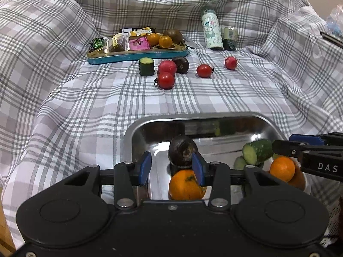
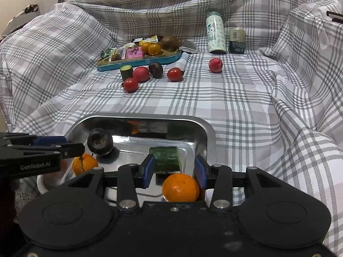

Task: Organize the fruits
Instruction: 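Move the left tool to the cucumber piece while the right tool approaches the red plum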

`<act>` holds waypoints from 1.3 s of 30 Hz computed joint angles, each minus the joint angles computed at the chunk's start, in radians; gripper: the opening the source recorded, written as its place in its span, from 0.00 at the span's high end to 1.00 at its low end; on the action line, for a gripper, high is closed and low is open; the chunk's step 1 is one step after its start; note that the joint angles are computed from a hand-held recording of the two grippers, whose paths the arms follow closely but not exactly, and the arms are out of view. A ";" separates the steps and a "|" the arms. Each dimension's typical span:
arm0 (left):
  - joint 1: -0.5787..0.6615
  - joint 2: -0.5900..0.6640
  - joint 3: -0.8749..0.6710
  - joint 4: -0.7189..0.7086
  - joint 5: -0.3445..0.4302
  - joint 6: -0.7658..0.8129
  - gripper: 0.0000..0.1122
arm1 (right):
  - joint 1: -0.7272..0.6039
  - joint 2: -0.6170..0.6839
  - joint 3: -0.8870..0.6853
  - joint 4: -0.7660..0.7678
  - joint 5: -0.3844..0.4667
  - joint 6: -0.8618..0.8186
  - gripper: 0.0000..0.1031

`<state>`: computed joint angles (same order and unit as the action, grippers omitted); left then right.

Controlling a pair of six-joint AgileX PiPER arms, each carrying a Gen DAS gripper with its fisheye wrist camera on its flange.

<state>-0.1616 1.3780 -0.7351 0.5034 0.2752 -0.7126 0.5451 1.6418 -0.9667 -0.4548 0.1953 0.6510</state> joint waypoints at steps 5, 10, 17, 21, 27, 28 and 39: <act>0.025 0.021 -0.051 0.018 -0.021 0.015 0.55 | -0.015 0.028 -0.060 0.051 0.006 -0.064 0.58; 0.067 0.075 -0.137 0.050 -0.054 0.024 0.55 | -0.049 0.079 -0.159 0.078 -0.005 -0.132 0.58; 0.112 0.210 -0.302 0.108 -0.060 0.013 0.55 | -0.098 0.204 -0.353 0.090 0.016 -0.182 0.58; 0.142 0.288 -0.395 -0.008 -0.055 0.128 0.55 | -0.118 0.290 -0.478 0.100 0.049 -0.207 0.58; 0.166 0.404 -0.540 -0.061 -0.025 0.175 0.55 | -0.135 0.433 -0.683 0.084 0.112 -0.191 0.58; 0.169 0.425 -0.568 -0.070 -0.016 0.184 0.55 | -0.136 0.456 -0.717 0.090 0.125 -0.193 0.58; 0.202 0.603 -0.786 -0.151 0.049 0.240 0.55 | -0.144 0.724 -1.162 0.102 0.296 -0.200 0.58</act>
<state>0.0403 1.9814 -1.5211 0.3520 0.3246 -0.4728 0.4008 2.3663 -2.1286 -0.3525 0.4913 0.4506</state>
